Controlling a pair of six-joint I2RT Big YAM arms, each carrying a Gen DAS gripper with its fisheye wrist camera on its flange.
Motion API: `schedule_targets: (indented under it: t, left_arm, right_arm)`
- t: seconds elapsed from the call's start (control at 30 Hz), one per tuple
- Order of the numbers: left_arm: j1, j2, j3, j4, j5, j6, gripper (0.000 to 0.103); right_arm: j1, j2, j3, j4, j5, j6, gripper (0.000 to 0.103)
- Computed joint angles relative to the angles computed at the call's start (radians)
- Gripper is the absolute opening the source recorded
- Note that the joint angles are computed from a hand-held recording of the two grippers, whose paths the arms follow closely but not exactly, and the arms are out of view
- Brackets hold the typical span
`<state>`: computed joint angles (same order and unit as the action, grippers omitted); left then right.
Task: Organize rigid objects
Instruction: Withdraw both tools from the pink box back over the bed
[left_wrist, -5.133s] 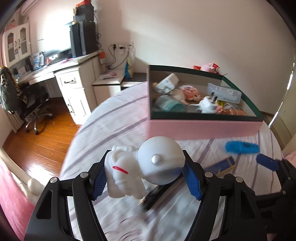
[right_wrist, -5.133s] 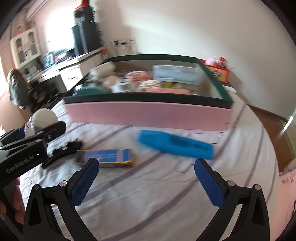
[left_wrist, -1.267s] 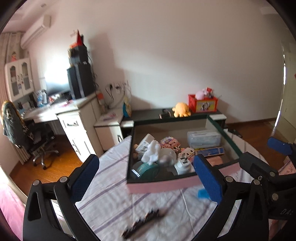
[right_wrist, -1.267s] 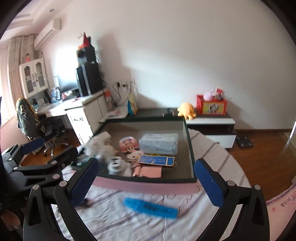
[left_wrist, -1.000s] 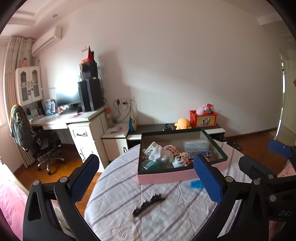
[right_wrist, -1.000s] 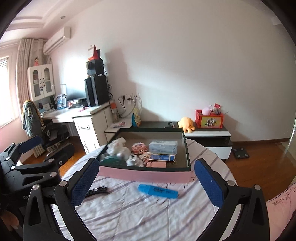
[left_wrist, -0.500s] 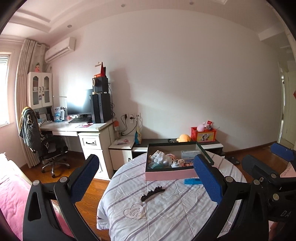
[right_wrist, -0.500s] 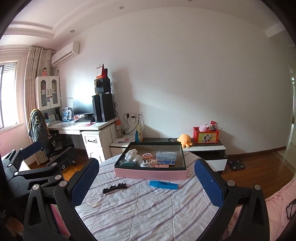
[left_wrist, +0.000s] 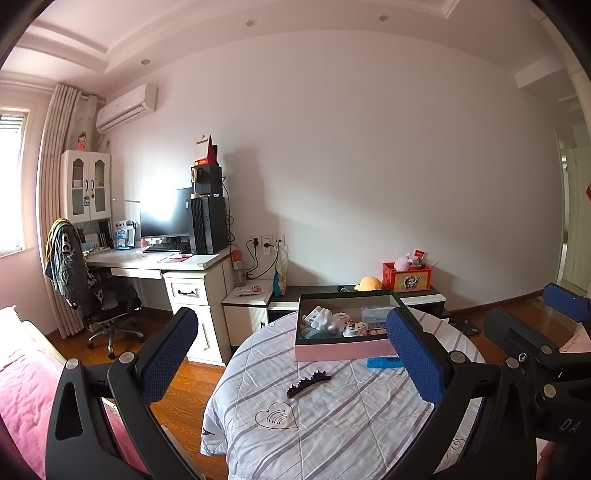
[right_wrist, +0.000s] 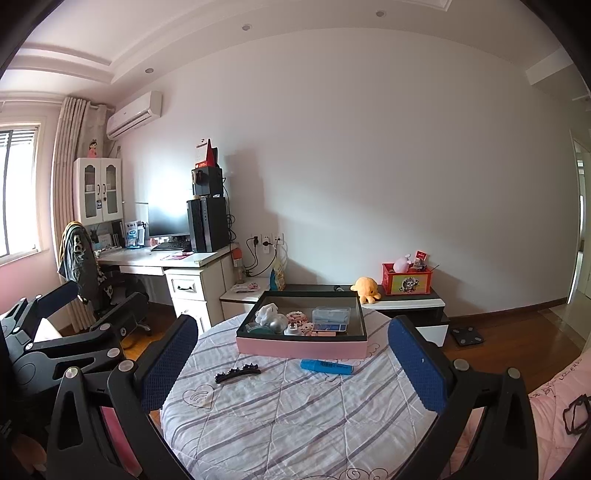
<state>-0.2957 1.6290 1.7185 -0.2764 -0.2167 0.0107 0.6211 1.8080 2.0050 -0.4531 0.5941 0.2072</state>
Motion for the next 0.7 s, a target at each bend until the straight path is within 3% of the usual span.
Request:
schedule_targets:
  t: [0.43,0.7]
  left_arm:
    - [0.003,0.050,0.056,-0.058,0.005,-0.001,0.103]
    - [0.011,0.187,0.198,-0.187,0.023,0.000,0.103]
  right_arm:
    - [-0.017,0.038,0.043,-0.063,-0.024,0.038,0.103]
    - [-0.060,0.130,0.142,-0.183,-0.086,0.092,0.103]
